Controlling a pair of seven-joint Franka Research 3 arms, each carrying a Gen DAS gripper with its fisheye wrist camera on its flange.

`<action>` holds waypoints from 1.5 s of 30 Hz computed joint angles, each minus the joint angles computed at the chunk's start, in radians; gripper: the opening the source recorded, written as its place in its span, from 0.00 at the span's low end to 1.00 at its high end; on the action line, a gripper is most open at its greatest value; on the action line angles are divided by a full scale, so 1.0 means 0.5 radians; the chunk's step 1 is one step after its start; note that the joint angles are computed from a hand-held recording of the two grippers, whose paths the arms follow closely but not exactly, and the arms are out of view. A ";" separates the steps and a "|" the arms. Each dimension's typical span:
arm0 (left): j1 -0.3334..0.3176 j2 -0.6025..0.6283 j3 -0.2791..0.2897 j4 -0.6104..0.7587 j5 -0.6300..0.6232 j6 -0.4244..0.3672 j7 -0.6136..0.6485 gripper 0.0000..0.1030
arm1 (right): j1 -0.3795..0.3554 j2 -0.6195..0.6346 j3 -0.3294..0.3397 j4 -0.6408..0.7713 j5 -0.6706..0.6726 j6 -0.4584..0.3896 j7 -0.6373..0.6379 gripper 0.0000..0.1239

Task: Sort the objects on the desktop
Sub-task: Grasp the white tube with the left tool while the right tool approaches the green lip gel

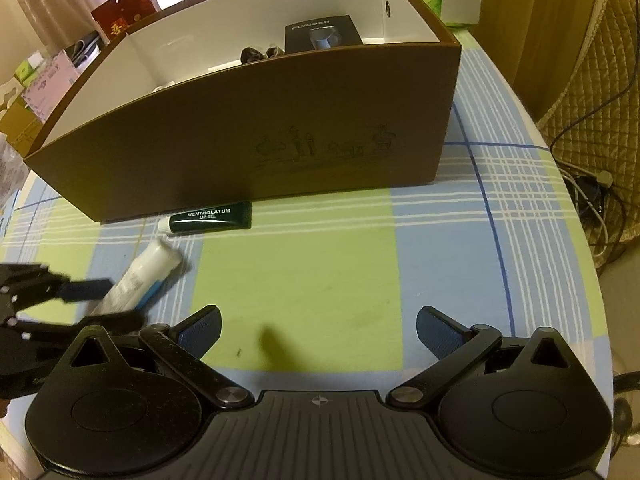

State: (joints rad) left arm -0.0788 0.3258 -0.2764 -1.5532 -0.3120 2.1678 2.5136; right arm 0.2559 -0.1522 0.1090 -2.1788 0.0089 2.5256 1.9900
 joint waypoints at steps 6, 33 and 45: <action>0.011 -0.006 0.012 0.028 0.008 -0.108 -0.016 0.36 | -0.005 -0.010 0.003 -0.003 -0.020 0.002 0.028 0.82; 0.044 0.149 0.137 0.189 0.336 0.210 -0.667 0.27 | 0.137 0.295 0.016 0.117 0.189 0.392 -0.075 0.82; 0.115 0.205 0.089 0.273 0.374 0.188 -0.763 0.29 | 0.337 0.625 -0.141 0.381 -0.548 0.590 0.367 0.82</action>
